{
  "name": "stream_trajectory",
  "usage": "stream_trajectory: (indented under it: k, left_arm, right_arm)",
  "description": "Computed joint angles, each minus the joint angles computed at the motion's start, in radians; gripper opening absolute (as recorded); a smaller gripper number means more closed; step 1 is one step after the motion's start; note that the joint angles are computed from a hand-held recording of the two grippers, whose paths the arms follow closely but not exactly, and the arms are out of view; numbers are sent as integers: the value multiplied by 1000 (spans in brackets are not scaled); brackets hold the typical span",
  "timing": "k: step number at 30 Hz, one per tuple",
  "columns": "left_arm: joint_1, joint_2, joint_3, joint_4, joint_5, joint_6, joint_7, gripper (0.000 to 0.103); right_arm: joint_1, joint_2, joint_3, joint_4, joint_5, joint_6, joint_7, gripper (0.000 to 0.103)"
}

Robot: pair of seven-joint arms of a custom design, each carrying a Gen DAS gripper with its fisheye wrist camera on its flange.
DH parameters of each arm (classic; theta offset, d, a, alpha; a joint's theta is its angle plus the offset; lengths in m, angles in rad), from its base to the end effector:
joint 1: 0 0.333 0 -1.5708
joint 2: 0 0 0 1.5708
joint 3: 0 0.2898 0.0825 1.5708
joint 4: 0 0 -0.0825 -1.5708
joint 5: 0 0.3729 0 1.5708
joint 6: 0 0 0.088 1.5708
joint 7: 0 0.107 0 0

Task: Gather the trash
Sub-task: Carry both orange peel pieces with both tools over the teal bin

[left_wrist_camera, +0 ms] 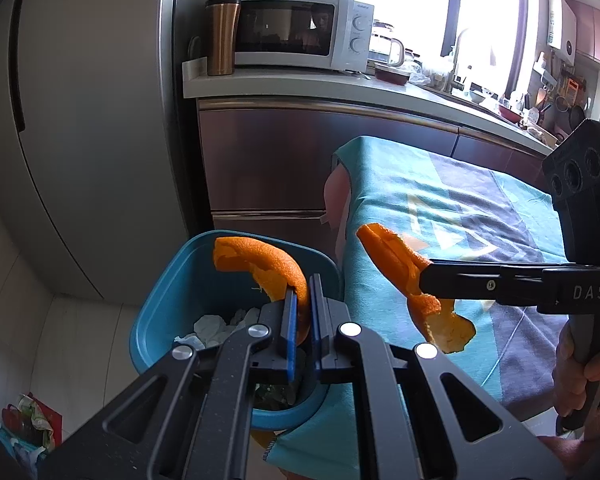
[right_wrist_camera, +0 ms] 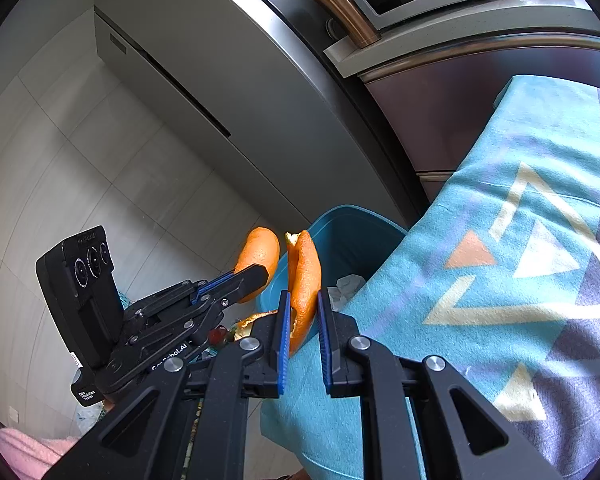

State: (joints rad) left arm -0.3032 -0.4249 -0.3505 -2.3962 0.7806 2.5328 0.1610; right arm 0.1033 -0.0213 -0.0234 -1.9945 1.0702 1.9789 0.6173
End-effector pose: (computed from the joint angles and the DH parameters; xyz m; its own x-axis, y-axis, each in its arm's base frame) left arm 0.3590 -0.2982 0.5015 0.1600 -0.9829 0.0909 -0.6266 -0.1723 -0.7600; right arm 0.5470 0.0994 0.4782 0.5937 -0.5157 -0.6177 -0.7945 -0.2538 -0.5517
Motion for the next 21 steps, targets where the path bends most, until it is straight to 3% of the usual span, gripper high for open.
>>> stream_trajectory:
  k: [21]
  left_arm:
    - [7, 2, 7, -17, -6, 6, -7, 6]
  right_arm:
    - [8, 22, 9, 19, -9, -7, 12, 12]
